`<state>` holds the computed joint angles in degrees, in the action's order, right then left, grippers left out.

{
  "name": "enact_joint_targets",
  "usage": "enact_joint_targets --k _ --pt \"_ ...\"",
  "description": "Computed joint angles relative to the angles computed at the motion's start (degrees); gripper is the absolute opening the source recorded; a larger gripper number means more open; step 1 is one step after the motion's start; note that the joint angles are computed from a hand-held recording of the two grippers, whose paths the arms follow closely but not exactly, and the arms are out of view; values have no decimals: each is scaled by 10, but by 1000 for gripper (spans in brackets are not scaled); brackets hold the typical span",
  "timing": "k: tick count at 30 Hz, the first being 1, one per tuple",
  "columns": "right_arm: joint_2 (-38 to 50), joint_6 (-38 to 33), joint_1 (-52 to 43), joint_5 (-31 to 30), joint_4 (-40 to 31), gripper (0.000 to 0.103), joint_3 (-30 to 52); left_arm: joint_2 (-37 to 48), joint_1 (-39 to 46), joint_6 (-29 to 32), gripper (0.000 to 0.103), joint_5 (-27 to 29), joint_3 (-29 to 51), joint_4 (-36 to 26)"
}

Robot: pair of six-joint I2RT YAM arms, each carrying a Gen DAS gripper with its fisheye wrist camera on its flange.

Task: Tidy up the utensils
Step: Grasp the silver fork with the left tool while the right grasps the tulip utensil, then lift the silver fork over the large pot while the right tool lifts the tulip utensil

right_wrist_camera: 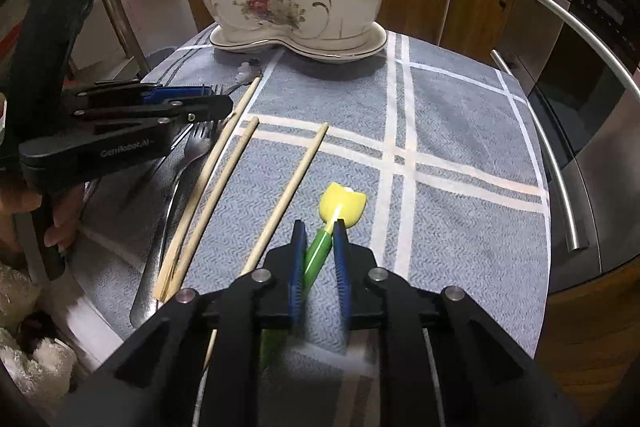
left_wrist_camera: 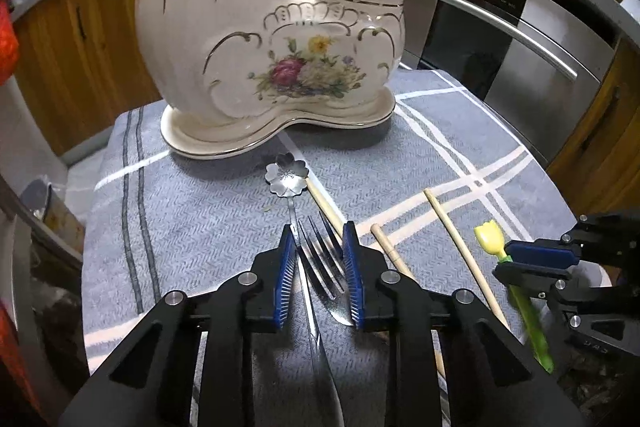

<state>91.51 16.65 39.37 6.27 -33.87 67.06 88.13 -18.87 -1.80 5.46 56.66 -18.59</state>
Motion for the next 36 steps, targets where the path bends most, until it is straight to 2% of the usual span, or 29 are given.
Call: enact_joint_targets --k 1,2,3,12,19,27,36 --pt "-1 1 -1 -1 4 13 -2 -1 0 0 18 1 0 2" --pt "-4 2 -1 -3 7 13 -6 -3 0 0 7 2 0 4" --pt "-6 3 -3 -6 13 12 -10 -5 1 1 6 2 0 2" --pt "-35 15 -22 -33 59 10 -43 -60 5 -3 3 -9 -2 -9" --pt "-57 6 -41 -47 89 10 -54 -117 -1 -6 3 -40 1 -25" --pt "-58 -5 -50 -54 120 9 -44 -176 4 3 3 -67 3 -46" --pt "-73 -22 -50 -37 139 9 -14 -219 28 21 3 -63 22 -53"
